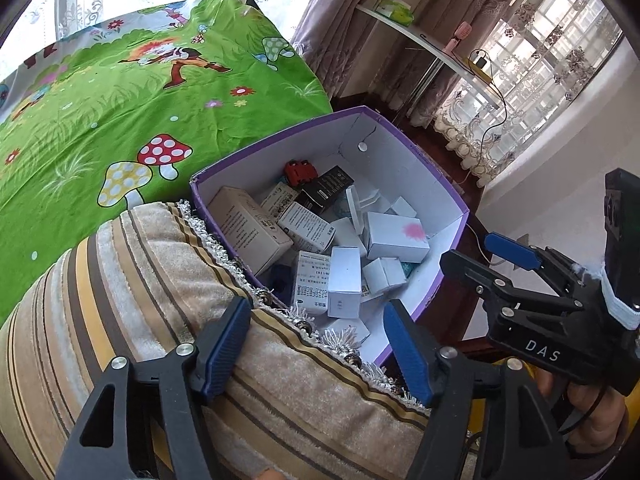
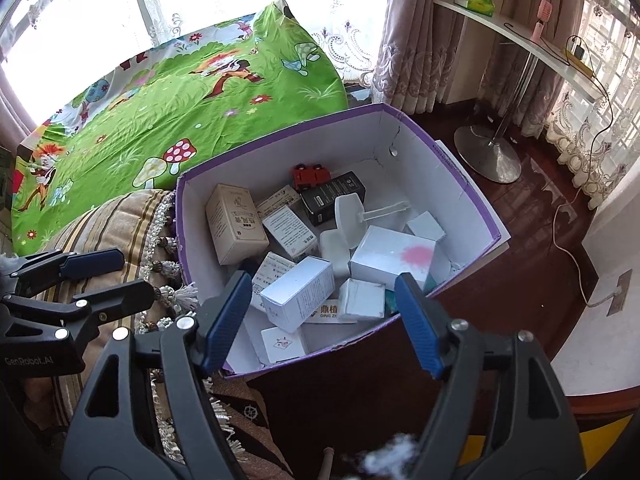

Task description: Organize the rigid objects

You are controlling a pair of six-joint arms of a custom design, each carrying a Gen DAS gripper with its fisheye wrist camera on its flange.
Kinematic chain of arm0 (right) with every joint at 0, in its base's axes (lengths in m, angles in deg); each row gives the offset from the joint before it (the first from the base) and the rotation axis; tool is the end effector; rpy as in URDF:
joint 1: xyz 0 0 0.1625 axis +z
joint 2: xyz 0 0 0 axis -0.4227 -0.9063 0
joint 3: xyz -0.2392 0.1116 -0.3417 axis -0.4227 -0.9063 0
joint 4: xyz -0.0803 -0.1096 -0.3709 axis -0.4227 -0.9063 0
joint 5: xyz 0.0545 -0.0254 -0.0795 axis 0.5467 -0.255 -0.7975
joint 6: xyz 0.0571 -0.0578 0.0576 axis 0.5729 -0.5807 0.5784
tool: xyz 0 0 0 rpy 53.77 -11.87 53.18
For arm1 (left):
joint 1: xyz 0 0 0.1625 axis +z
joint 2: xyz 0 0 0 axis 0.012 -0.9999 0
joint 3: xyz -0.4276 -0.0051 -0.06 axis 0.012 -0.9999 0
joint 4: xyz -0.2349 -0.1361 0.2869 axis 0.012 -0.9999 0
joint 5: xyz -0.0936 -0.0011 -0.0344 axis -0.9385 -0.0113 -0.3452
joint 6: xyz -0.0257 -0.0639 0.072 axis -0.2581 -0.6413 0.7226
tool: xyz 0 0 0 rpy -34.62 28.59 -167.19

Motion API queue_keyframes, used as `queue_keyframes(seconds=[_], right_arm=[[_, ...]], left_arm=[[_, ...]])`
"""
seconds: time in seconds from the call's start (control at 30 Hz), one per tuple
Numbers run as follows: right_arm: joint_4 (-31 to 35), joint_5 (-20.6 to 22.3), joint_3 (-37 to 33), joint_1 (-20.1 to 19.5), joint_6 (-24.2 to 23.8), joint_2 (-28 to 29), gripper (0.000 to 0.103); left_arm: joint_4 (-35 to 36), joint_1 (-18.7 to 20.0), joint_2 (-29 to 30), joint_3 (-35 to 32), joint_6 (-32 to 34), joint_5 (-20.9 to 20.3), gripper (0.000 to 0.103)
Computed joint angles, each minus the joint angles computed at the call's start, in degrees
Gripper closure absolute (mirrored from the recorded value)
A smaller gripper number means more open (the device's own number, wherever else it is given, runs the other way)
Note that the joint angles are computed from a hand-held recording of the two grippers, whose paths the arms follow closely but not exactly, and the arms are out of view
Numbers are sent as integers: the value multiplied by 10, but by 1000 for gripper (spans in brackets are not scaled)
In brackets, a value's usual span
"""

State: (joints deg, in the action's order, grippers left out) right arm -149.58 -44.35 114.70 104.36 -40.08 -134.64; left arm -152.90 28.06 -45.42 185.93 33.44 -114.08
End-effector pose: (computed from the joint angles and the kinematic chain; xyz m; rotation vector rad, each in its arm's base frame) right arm 0.0220 -0.3521 0.2530 0.3275 -2.3339 0.5931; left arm -0.2913 -0.3620 -0.0489 0.4824 2.6852 -0.3868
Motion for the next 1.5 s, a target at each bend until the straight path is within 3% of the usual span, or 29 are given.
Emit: queue_keyframes(seconds=[0.17, 1.5], right_arm=[[3, 0, -3, 1, 6, 5, 26], [11, 4, -1, -5, 5, 5, 26]], left_arm=[[-4, 1, 4, -3, 5, -2, 25], [-11, 1, 11, -4, 10, 2, 25]])
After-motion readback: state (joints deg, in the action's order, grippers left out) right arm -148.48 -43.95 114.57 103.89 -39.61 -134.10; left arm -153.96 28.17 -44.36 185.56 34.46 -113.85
